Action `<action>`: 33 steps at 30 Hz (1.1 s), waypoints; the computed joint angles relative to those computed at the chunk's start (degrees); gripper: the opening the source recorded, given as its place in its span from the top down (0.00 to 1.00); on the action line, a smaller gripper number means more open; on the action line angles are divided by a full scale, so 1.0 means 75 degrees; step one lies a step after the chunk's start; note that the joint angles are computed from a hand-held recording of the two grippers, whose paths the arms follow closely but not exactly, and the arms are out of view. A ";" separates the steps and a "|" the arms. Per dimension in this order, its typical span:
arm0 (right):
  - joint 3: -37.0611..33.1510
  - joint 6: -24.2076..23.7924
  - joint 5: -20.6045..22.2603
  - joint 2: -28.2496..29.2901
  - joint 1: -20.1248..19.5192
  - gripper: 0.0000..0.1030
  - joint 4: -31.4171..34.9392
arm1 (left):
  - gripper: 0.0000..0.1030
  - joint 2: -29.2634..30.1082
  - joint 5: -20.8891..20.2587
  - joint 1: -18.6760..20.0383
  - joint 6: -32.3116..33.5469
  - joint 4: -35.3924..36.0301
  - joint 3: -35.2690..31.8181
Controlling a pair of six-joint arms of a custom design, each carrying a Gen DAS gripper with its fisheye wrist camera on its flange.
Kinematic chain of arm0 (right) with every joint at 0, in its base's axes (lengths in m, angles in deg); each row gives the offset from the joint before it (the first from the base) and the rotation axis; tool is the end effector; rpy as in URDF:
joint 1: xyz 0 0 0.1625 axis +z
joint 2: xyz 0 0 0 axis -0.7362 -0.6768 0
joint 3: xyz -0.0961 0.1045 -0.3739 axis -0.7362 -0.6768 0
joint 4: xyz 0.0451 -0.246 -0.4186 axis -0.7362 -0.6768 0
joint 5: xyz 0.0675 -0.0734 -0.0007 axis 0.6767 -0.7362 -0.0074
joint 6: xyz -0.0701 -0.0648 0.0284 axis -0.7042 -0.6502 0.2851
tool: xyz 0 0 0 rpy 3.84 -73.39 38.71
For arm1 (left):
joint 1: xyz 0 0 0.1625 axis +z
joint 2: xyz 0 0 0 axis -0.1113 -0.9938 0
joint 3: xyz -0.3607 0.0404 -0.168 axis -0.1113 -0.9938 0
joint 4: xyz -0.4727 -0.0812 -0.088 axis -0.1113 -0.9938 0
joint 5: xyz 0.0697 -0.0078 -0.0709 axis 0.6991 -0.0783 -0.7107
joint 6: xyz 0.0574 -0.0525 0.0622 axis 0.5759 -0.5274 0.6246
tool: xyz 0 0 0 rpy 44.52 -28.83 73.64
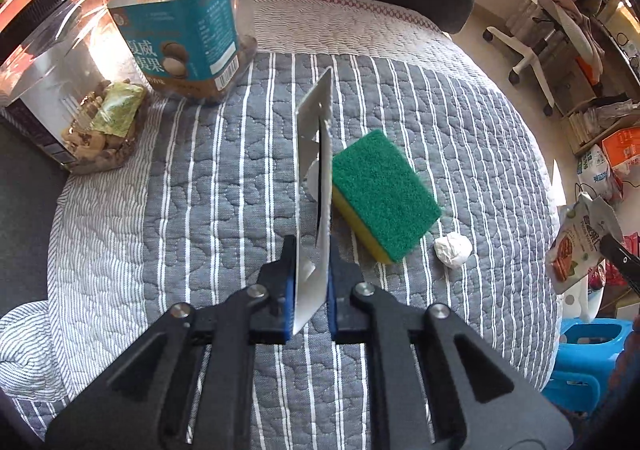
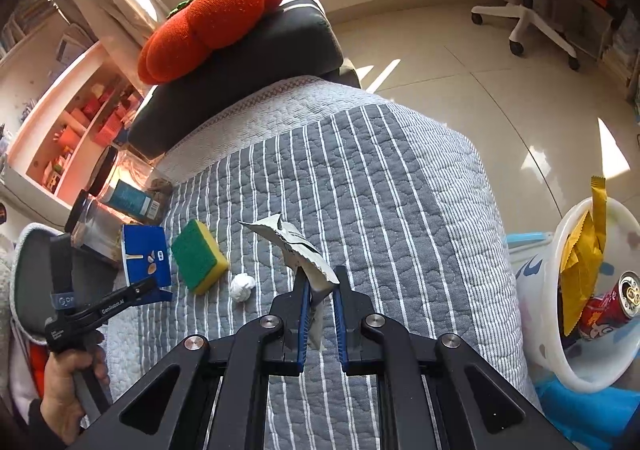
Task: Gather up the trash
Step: 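Carry the blue box and nut pouch to the wastebasket and open both tools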
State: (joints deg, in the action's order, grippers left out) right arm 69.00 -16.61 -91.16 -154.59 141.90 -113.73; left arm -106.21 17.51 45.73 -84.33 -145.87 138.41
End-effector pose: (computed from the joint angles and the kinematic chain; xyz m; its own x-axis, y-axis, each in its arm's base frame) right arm 0.1465 -0.5495 0.2623 -0.8923 -0.2526 0.3742 -0.3554 0.9041 -0.2373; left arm -0.2350 -0.4559 0.1363 -0.7649 -0.3239 -0.5567 0.0000 0.8643 -0.5029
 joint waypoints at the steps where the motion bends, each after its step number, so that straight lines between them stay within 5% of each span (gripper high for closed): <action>1: 0.0009 0.0007 0.0014 -0.0031 -0.0003 0.89 0.0007 | 0.87 -0.0041 0.0028 -0.0086 0.0006 -0.0011 0.0010; 8: 0.0119 -0.0063 0.0051 -0.0283 -0.0012 0.89 0.0055 | 0.87 -0.0369 0.0119 -0.0567 0.0510 -0.0440 0.0195; 19: 0.0254 -0.0234 -0.0021 -0.0977 -0.0319 0.89 0.0252 | 0.87 0.1272 -0.0309 -0.0756 0.2181 -0.2368 -0.0563; 33: 0.0016 -0.0172 -0.0665 -0.2003 -0.1440 0.89 -0.0146 | 0.87 0.3465 -0.1322 -0.0890 0.3960 -0.3913 -0.1913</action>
